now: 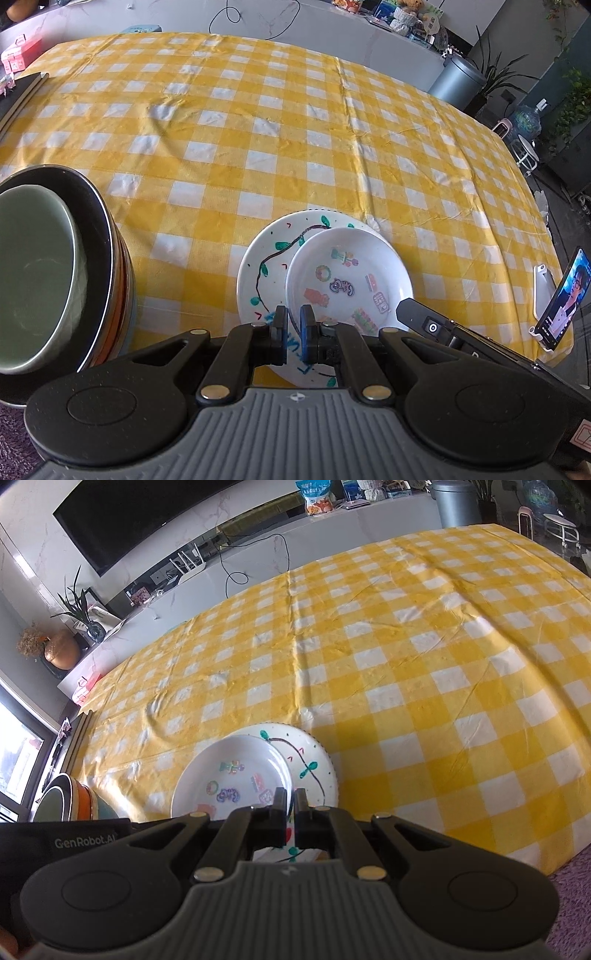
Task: Organize plates and bowls
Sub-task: 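Carry the sticker plate with the left gripper onto the 'Fruity' plate and open, then move both grippers to the rim of the nested bowl stack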
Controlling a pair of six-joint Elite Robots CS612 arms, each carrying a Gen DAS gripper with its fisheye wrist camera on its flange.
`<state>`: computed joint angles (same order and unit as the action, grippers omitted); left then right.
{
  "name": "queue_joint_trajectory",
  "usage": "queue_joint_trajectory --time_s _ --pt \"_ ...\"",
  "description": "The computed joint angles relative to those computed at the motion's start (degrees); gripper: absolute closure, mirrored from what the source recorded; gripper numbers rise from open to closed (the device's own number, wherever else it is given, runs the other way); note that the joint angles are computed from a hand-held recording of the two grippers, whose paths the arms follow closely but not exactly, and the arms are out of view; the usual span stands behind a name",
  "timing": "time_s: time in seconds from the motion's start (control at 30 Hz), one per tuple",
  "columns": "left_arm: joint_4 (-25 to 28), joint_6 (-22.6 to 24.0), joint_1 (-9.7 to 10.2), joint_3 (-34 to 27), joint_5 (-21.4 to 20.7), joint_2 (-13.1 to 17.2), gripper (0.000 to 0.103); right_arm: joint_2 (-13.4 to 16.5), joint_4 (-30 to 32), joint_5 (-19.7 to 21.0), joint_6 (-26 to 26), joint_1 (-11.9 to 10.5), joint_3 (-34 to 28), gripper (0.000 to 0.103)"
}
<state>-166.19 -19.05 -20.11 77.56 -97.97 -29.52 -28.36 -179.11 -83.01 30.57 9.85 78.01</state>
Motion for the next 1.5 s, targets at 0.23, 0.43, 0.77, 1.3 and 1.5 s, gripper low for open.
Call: queue_joint_trajectory --time_s 0.23,0.43,0.77,1.3,1.5 --pt "1.47 0.18 0.07 -0.84 -0.28 0.45 0.096 0.33 1.46 -0.13 -0.12 0.14 -0.74 0.103" --pt "1.44 0.20 -0.14 -1.36 0.64 0.98 0.096 0.66 1.50 -0.21 0.70 0.05 -1.00 0.102" --pt "-1.05 0.73 -0.28 -0.62 1.72 0.95 0.075 0.85 -0.46 -1.83 1.49 0.36 -0.80 0.082" --pt "-16.86 10.36 -2.42 6.65 15.38 -2.61 0.035 -0.63 -6.03 -12.04 -2.17 2.30 0.23 0.034" --pt "-21.07 11.39 -2.48 8.92 21.02 -3.86 0.033 -1.28 -7.64 -14.14 -4.29 3.32 0.50 0.021"
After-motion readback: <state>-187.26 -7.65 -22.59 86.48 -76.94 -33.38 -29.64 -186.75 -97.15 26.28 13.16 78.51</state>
